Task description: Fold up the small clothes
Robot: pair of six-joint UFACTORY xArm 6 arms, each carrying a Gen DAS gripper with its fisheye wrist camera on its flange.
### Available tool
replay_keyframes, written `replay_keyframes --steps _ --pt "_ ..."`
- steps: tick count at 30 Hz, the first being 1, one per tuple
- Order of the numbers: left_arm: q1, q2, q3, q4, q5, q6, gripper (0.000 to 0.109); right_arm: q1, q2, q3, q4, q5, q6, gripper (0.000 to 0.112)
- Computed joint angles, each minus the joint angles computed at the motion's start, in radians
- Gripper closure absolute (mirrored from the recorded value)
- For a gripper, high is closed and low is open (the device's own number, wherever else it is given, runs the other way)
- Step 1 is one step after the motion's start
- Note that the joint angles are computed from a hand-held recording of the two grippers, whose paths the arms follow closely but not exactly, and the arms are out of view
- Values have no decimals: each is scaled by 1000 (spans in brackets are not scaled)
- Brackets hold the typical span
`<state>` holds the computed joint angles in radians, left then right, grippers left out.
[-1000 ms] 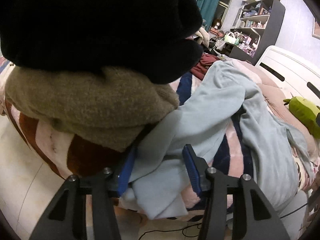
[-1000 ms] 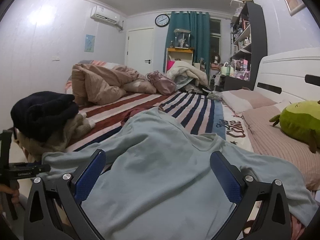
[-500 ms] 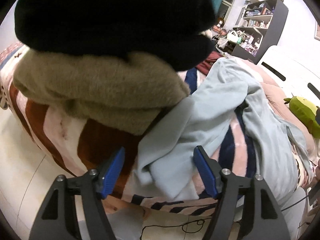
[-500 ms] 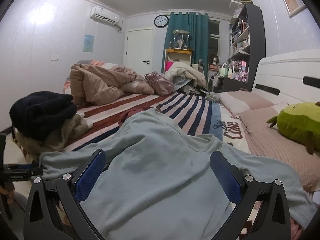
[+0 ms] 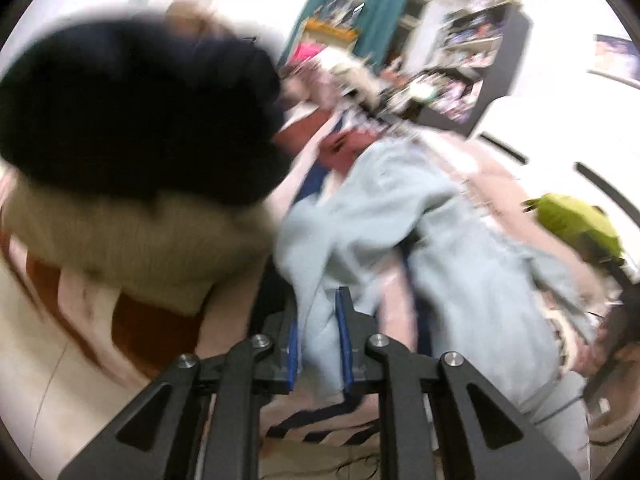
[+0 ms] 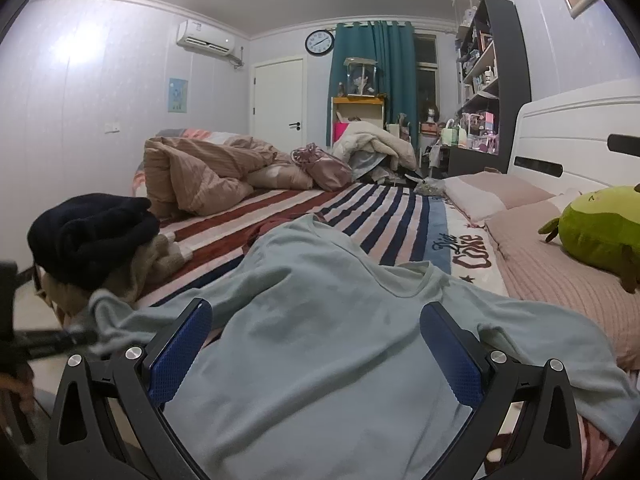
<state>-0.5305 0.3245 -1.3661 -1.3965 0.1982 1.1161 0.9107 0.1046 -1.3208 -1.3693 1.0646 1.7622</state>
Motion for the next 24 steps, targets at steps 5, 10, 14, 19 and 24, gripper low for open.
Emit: replay_keyframes --steps 5,10,14,19,24 --pt "-50 -78 -33 -169 -32 212 95 -4 -68 90 -35 -16 68 9" --pt "-119 -49 -134 -82 -46 165 96 -5 -172 222 -88 -36 171 9" --pt "-167 1 -214 127 -25 -9 96 11 -283 357 -120 -9 238 9" --pt "-258 177 -415 456 76 -317 95 26 -458 537 -113 16 273 9" --pt "-315 393 -668 631 274 -517 95 36 -666 733 -76 19 297 9"
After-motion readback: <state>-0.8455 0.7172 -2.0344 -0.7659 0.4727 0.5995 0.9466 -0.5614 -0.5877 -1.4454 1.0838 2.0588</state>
